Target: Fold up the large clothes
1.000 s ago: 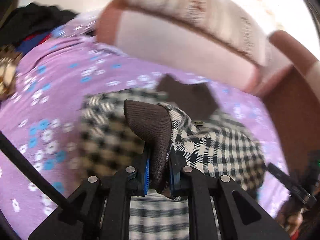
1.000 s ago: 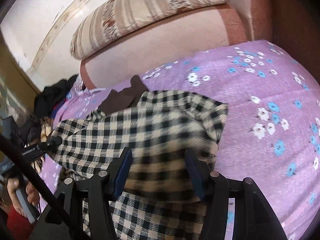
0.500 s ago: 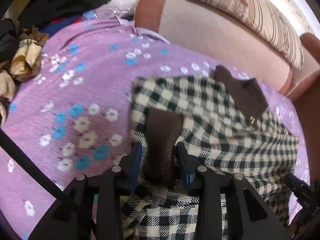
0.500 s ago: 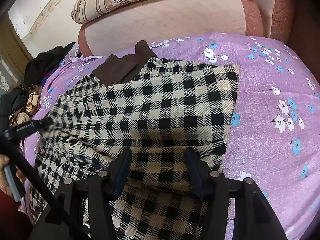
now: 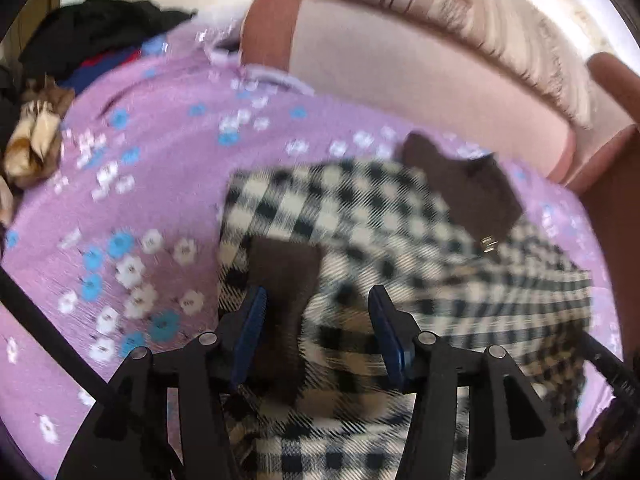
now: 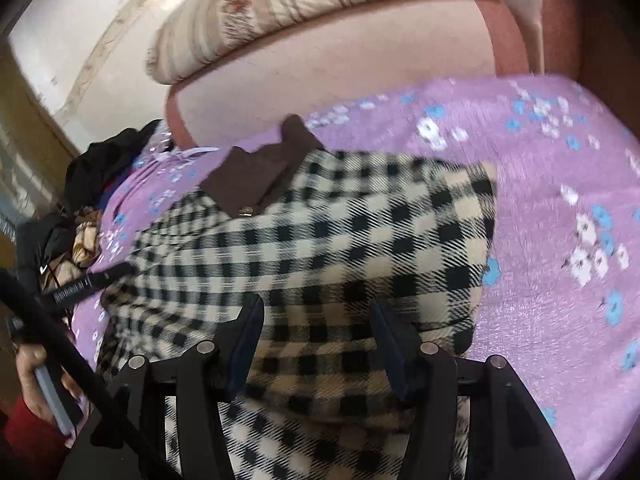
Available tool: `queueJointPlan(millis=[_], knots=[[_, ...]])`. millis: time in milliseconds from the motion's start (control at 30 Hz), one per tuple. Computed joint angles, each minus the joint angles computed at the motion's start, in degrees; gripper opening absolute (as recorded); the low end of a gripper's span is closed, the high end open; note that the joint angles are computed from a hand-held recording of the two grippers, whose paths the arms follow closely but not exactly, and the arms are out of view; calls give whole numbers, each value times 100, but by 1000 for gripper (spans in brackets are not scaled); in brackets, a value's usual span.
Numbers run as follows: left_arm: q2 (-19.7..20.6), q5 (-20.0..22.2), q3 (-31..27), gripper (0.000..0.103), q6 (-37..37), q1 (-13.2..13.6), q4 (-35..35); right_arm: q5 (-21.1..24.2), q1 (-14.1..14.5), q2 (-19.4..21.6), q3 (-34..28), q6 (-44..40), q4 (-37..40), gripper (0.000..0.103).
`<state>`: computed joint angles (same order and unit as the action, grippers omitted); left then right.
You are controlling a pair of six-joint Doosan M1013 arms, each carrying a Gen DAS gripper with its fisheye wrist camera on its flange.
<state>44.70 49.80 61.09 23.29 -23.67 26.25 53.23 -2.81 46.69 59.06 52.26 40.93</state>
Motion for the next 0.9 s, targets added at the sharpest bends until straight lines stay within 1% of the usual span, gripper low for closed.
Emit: queueJointPlan(millis=[67, 133, 167, 200, 267, 300, 333, 400, 467, 533, 633, 667, 733, 767, 800, 833, 867, 900], knots=[[95, 141, -54, 52, 82, 29, -66, 109, -13, 112, -155, 269, -179, 59], [88, 168, -53, 52, 138, 6, 53, 170, -19, 156, -227, 359, -247, 58], [89, 252, -92, 52, 195, -5, 41, 97, -8, 121, -188, 356, -285, 58], [44, 263, -67, 52, 187, -24, 80, -78, 18, 43, -96, 309, -349, 59], [-98, 31, 109, 52, 46, -59, 245, -284, 30, -64, 48, 134, -259, 59], [-162, -83, 184, 52, 5, -72, 312, -272, 17, -90, 85, 28, -92, 59], [-200, -172, 225, 52, -5, -78, 338, -141, -6, -86, 79, -74, 153, 59], [-211, -272, 218, 52, 88, -104, 264, 259, -48, -15, 3, -239, 668, 59], [-130, -202, 94, 53, 295, -115, 89, 497, -43, 75, -95, -206, 834, 59], [-43, -111, -2, 53, 390, -121, -16, 539, -21, 152, -186, -45, 716, 59], [68, 190, -85, 53, 334, -126, -71, 215, -4, 221, -269, 590, 156, 59], [40, 183, -21, 53, 285, -133, -68, 140, -16, 231, -283, 748, 50, 57], [-78, 22, 162, 53, 190, -142, 21, 116, -64, 200, -271, 864, 140, 57], [-141, -33, 248, 53, 133, -153, 91, 6, -60, 138, -204, 834, 129, 58], [-187, -75, 312, 53, 82, -162, 150, -154, -45, 36, -75, 614, 197, 59], [-229, -79, 374, 53, 13, -172, 209, -220, -19, -32, 8, 433, 216, 59], [-235, -1, 388, 54, -5, -175, 189, -231, 14, -79, 64, 310, 183, 59], [-204, 183, 353, 54, 89, -167, 17, -218, 40, -122, 133, 190, 153, 59]])
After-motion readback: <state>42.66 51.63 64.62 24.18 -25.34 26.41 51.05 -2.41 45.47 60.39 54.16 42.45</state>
